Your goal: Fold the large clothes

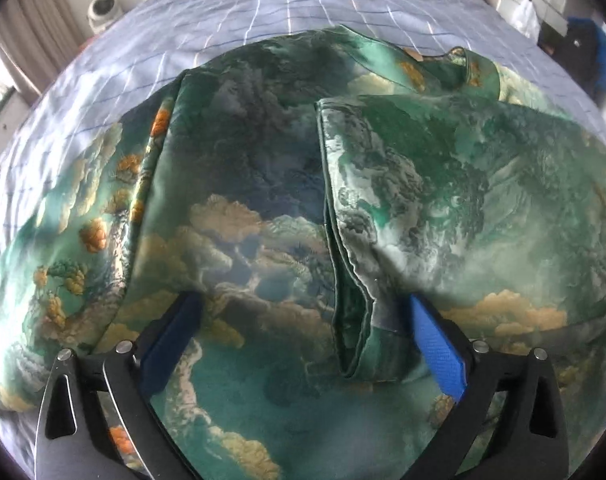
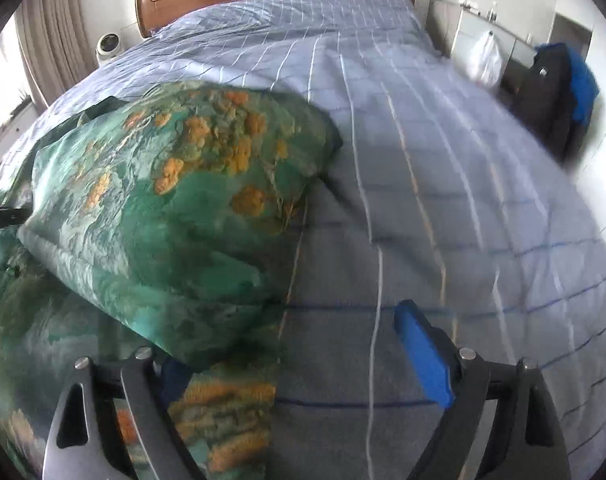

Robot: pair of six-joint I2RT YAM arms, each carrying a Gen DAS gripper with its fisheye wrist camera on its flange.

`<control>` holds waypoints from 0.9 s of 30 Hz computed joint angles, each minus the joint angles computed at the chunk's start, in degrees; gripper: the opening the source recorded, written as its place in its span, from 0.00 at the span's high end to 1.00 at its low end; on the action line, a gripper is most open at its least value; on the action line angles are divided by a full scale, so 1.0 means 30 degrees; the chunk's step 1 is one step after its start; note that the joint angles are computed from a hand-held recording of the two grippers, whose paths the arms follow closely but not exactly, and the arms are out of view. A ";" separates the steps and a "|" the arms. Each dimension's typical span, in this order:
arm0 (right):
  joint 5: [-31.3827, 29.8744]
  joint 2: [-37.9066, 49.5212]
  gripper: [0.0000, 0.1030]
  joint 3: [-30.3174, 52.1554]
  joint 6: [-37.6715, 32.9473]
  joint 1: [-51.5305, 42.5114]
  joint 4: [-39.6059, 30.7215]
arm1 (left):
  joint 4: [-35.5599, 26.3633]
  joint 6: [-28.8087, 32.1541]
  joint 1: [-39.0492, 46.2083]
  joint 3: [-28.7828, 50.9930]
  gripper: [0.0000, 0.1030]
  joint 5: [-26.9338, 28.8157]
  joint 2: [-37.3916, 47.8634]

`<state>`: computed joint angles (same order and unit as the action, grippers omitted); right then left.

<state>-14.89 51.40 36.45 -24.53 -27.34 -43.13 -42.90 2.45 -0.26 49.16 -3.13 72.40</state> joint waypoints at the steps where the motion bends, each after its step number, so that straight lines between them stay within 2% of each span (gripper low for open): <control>1: 0.0106 -0.0267 0.14 0.0091 -0.0207 0.0093 -0.0493 | 0.0085 0.0011 0.0034 -0.0131 0.01 0.0011 -0.0130; 3: -0.0016 -0.0309 0.14 0.0780 -0.1173 -0.0083 -0.2025 | -0.0017 0.0154 0.0424 -0.0172 0.01 0.0446 -0.0338; 5: -0.0687 -0.0024 0.14 0.1939 -0.3065 -0.1597 -0.4118 | -0.0391 0.0322 0.0837 0.0010 0.02 0.0889 -0.0606; 7: -0.2586 0.0227 0.14 0.3772 -0.5540 -0.4398 -0.7128 | -0.1157 0.0689 0.1773 0.0674 0.04 0.1829 -0.0894; 10: -0.6256 0.1089 0.14 0.6605 -0.7471 -0.7237 -1.0665 | -0.2047 0.0899 0.3327 0.1739 0.04 0.3550 -0.1603; 12: -0.8599 0.2692 0.14 0.8538 -0.6900 -0.7191 -1.2520 | -0.2499 0.0573 0.3940 0.2433 0.04 0.4421 -0.1726; 14: -1.0755 0.4509 0.14 0.9865 -0.5256 -0.5816 -1.3486 | -0.2727 0.0031 0.3618 0.3059 0.04 0.4942 -0.1177; 16: -1.2821 0.6300 0.14 0.9886 -0.2298 -0.3357 -1.2519 | -0.2430 -0.0186 0.2427 0.2862 0.03 0.3591 -0.0797; 17: -1.3062 0.6787 0.14 0.9379 -0.0642 -0.2224 -1.1359 | -0.2062 -0.0295 0.1707 0.2600 0.03 0.2306 -0.0377; 18: -1.2680 0.7354 0.14 0.8495 0.1941 -0.0898 -0.9129 | -0.1647 -0.0546 0.0875 0.2102 0.04 0.0491 0.0343; 19: -1.1774 0.7603 0.14 0.7515 0.3948 0.0013 -0.7131 | -0.1380 -0.0651 0.0563 0.1811 0.02 -0.0459 0.1131; 20: -1.0369 0.8301 0.16 0.6507 0.5728 0.1064 -0.5104 | -0.1063 -0.0510 0.0691 0.1488 0.02 -0.0353 0.1367; 22: -0.9138 0.8848 0.18 0.5059 0.7741 0.2266 -0.2473 | -0.0813 -0.0412 0.1126 0.1164 0.02 0.0033 0.0662; 23: -0.8695 0.8266 0.15 0.4874 0.8374 0.2623 -0.2073 | -0.1203 -0.0313 0.1304 0.1385 0.03 0.0228 0.0244; 25: -0.8170 0.7369 0.14 0.5984 0.8450 0.3458 -0.3359 | -0.1588 0.0048 0.1610 0.1683 0.03 0.0890 -0.0781; 27: -0.9645 0.6762 0.15 0.7050 0.7973 0.3019 -0.4154 | -0.1842 -0.0058 0.1573 0.2511 0.03 0.1632 -0.1100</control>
<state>-43.82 71.69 57.60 -0.61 -18.29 -55.59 -48.43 2.27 4.46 56.69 1.76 69.10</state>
